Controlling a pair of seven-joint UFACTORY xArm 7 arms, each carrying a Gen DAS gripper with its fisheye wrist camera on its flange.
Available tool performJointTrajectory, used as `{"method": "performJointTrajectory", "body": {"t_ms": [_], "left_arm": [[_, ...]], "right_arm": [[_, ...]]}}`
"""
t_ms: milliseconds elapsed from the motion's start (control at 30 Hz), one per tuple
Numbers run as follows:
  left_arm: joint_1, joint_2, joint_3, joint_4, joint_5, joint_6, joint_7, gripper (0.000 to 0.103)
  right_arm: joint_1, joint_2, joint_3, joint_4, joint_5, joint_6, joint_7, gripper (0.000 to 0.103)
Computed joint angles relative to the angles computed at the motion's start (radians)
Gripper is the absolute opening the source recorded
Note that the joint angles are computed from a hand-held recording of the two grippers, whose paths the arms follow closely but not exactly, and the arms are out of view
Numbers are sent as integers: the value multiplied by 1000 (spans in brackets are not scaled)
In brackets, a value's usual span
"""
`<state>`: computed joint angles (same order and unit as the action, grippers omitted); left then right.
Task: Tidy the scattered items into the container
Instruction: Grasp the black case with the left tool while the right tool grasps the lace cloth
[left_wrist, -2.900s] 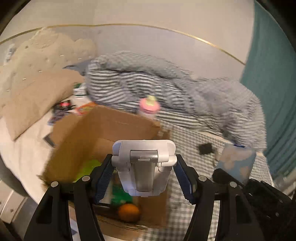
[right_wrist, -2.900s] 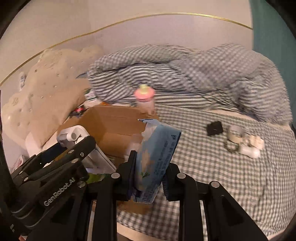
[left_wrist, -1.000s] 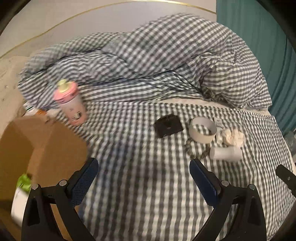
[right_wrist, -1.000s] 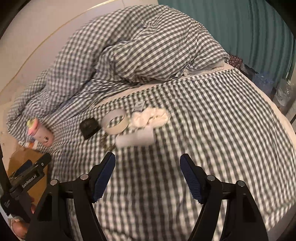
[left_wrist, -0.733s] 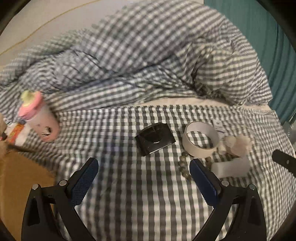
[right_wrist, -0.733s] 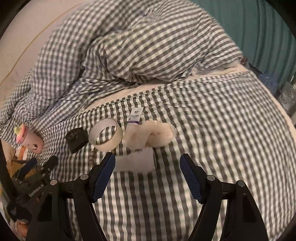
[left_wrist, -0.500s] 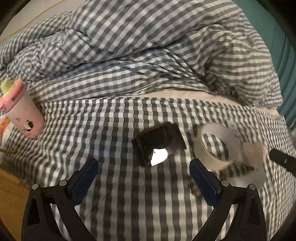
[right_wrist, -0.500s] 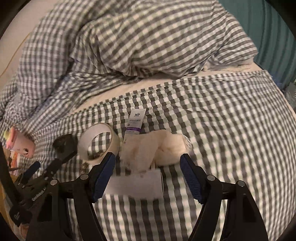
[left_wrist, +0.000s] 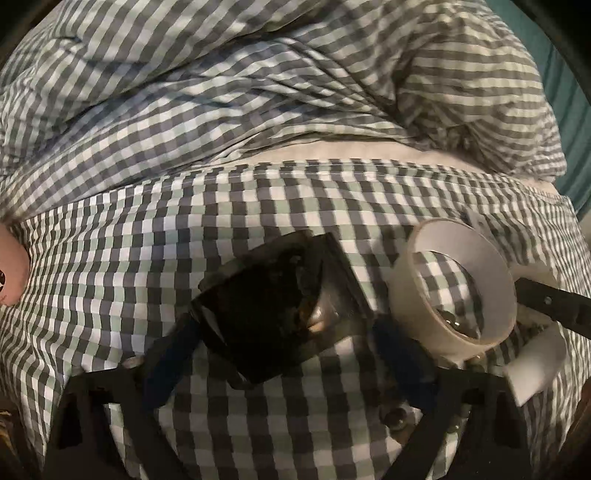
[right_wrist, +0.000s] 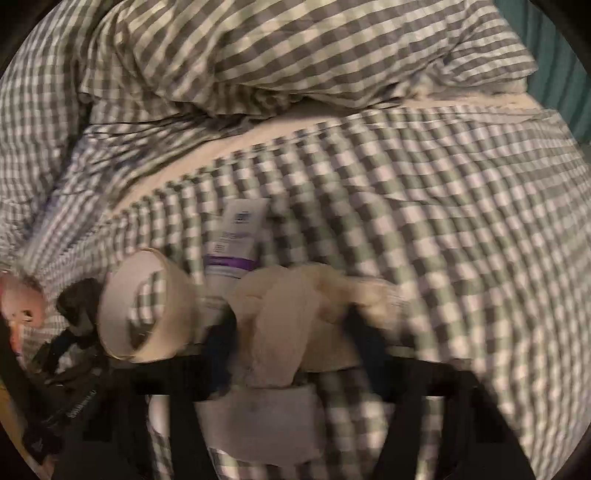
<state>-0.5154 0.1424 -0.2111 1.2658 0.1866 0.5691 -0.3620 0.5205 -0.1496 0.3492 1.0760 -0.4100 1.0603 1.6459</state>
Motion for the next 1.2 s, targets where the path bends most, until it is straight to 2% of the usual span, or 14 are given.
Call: {"method": "performJointTrajectory", "body": {"t_ms": [33, 67, 100, 233, 467, 700, 833, 900, 933, 967, 1067, 1167, 1200], "left_arm": [[5, -7, -4, 0, -22, 5, 14, 48], [13, -11, -11, 4, -64, 15, 45, 32], [18, -14, -13, 8, -88, 23, 64, 28], [8, -50, -6, -8, -33, 43, 36, 24], [15, -101, -23, -37, -52, 34, 34, 14], [18, -139, -34, -46, -63, 52, 41, 12], [3, -72, -36, -4, 35, 74, -19, 15], [-2, -43, -31, 8, 29, 74, -16, 31], [-5, -30, -28, 15, 26, 73, -15, 49], [-9, -22, -22, 16, 41, 63, -31, 62], [-19, -11, -6, 6, 93, -9, -67, 77], [-36, 23, 16, 34, 186, -20, -121, 78], [-32, 37, 14, 49, 170, -11, -106, 76]], "right_arm": [[2, -22, -2, -24, 4, -26, 3, 29], [2, -50, -3, -55, 12, -62, 10, 19], [0, -71, 1, -74, 16, -76, 19, 18], [-10, -133, 39, -99, 6, -52, 28, 15], [-30, -245, 83, -136, 45, -7, 30, 15], [-57, -282, 127, -121, 54, 33, 37, 15], [-59, -298, 136, -135, 66, 24, 39, 15], [-60, -297, 136, -143, 74, 15, 37, 15], [-61, -295, 135, -147, 76, 8, 33, 15], [-62, -295, 133, -152, 77, 1, 28, 15], [-66, -288, 126, -164, 81, -17, 18, 15], [-70, -280, 119, -181, 84, -42, 14, 15], [-70, -276, 118, -185, 86, -49, 15, 15]]}}
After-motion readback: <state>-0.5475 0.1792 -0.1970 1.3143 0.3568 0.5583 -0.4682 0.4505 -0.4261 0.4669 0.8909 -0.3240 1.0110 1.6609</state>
